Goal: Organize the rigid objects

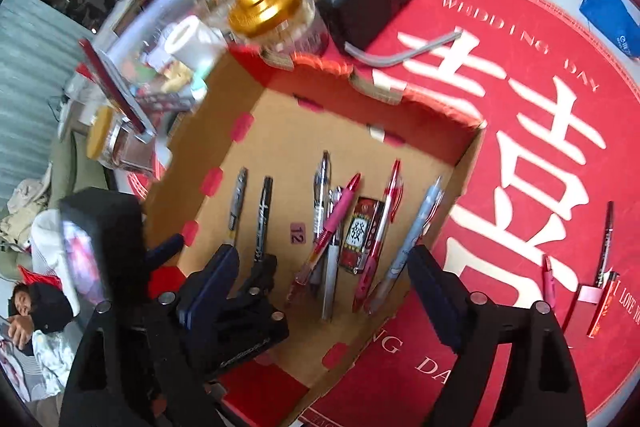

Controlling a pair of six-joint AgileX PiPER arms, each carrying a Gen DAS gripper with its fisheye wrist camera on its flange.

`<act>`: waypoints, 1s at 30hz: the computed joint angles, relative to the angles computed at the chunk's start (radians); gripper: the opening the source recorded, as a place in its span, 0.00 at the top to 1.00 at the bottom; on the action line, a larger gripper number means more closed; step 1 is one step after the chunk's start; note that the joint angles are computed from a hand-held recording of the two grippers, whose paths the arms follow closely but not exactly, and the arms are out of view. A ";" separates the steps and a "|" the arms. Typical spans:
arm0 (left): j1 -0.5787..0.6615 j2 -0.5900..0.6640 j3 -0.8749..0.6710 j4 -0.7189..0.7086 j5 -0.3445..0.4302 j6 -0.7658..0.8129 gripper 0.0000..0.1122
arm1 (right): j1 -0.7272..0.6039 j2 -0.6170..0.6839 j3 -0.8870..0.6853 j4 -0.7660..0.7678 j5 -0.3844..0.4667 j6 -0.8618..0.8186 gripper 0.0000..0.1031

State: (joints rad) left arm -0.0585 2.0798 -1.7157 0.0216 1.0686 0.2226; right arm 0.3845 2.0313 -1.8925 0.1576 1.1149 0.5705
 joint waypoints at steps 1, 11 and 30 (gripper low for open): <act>-0.003 -0.007 -0.002 -0.001 0.007 0.000 0.09 | -0.004 -0.040 0.049 -0.032 -0.001 0.026 0.15; -0.177 -0.170 0.044 -0.197 0.120 0.071 0.08 | -0.193 -0.479 0.717 -0.170 -0.010 0.326 0.15; -0.639 0.064 0.047 0.009 0.041 -0.565 0.08 | -0.736 -0.756 1.101 -0.037 -0.022 -0.148 0.15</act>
